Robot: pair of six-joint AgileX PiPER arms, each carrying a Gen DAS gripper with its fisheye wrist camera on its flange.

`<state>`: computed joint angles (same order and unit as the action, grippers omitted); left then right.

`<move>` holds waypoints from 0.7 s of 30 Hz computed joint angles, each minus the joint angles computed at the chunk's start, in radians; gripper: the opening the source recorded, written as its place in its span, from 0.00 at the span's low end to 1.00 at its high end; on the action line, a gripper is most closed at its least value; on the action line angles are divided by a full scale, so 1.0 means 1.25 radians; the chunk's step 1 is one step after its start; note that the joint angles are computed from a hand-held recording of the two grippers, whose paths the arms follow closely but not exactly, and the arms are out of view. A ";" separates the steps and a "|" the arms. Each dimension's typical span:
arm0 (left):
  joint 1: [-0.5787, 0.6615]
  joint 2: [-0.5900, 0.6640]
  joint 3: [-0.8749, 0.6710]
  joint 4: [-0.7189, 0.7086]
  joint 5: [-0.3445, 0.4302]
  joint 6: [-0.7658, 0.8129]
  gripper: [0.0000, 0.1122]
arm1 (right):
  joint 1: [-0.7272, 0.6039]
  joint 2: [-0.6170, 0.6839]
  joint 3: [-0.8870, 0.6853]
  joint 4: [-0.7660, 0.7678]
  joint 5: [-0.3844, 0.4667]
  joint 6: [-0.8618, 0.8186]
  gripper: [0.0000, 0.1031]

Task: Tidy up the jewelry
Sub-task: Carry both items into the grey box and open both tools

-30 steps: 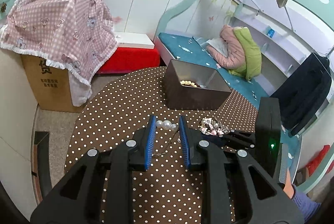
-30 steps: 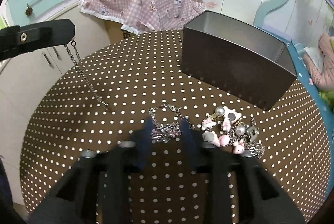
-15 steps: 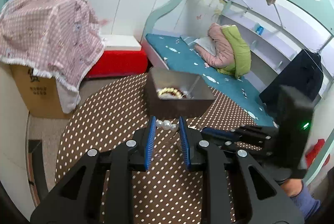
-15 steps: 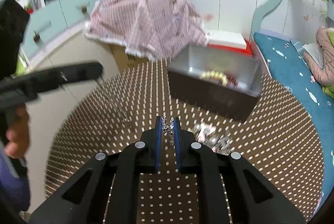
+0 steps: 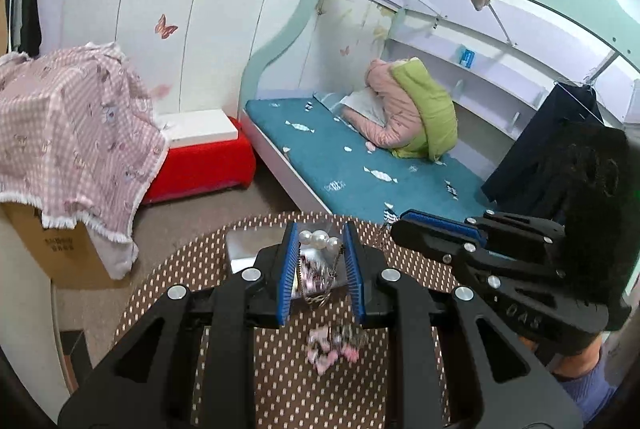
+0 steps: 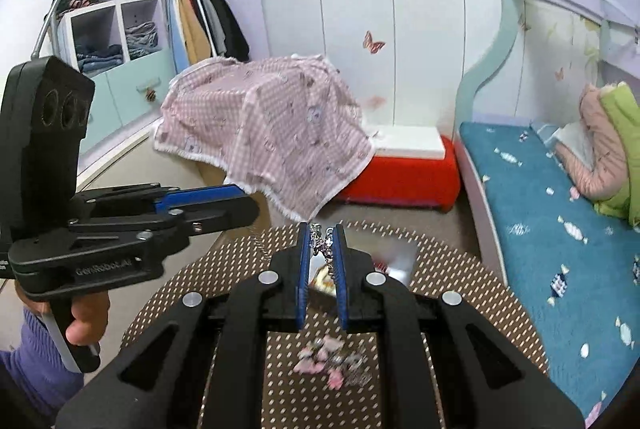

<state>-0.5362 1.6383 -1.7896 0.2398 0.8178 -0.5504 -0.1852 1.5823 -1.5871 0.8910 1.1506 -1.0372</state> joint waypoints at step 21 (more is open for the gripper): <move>0.096 0.284 -0.161 -0.085 0.085 0.056 0.21 | 0.084 0.186 -0.102 -0.125 -0.052 0.122 0.10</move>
